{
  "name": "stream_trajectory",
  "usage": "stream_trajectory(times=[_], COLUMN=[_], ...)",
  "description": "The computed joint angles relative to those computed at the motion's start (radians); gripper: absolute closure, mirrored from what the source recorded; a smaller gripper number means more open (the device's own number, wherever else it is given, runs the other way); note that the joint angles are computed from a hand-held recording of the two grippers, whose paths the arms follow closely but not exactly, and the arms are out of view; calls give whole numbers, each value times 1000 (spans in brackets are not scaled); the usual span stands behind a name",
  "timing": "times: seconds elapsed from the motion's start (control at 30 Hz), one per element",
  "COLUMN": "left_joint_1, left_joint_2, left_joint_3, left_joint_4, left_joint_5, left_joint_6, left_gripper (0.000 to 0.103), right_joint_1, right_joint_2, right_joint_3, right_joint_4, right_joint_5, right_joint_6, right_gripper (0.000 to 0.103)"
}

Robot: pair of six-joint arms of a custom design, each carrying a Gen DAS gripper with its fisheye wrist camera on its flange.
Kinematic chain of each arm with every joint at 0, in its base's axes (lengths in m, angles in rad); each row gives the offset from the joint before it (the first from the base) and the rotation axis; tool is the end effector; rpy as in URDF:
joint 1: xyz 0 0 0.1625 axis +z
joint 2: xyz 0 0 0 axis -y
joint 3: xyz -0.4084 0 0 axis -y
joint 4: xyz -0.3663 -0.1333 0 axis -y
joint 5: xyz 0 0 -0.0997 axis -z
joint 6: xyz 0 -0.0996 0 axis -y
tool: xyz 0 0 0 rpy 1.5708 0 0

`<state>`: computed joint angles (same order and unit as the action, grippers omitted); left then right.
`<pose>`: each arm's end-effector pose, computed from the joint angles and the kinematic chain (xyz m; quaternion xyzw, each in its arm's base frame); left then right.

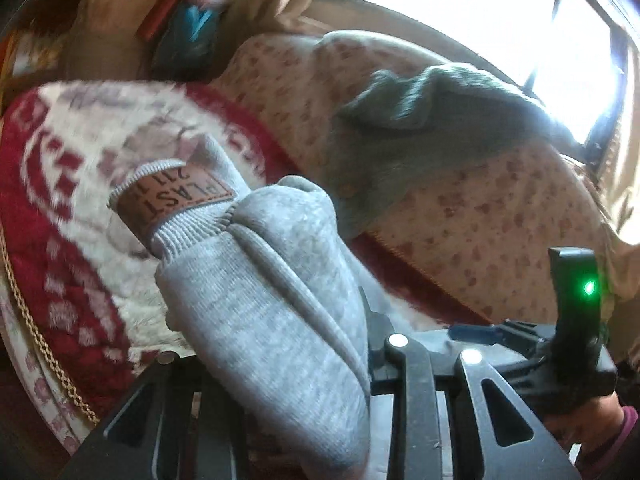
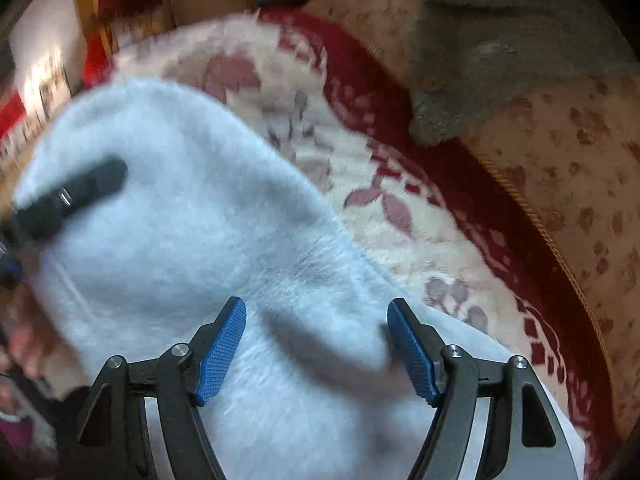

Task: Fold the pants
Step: 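Grasp the sweatpants end with the left gripper and fold it toward the right gripper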

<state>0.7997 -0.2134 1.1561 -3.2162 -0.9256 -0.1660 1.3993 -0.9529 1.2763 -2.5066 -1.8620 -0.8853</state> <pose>-0.3785 -0.6667 -0.0437 0.1612 0.8825 -0.4257 0.1182 -0.0198 -0.7276 0.3582 0.2886 -0.8992 0.1878 0.2698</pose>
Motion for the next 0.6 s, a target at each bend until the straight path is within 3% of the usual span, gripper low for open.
stream_trajectory(times=[0.33,0.57,0.6], left_joint_1=[-145,-209,-215], left_joint_2=[88,233,258], left_joint_3=[-56,-171,-192], left_joint_4=[0,114,136], left_joint_5=[15,16,21], left_joint_6=[183,176,159], left_gripper=[73,73,68], right_joint_1=[-119,-204,-208], right_joint_2=[-208,-341,-349], right_joint_3=[77,125,122], right_joint_4=[50,25,31], right_joint_5=[77,173,187], right_joint_6=[159,212,219], right_gripper=[25,25,25])
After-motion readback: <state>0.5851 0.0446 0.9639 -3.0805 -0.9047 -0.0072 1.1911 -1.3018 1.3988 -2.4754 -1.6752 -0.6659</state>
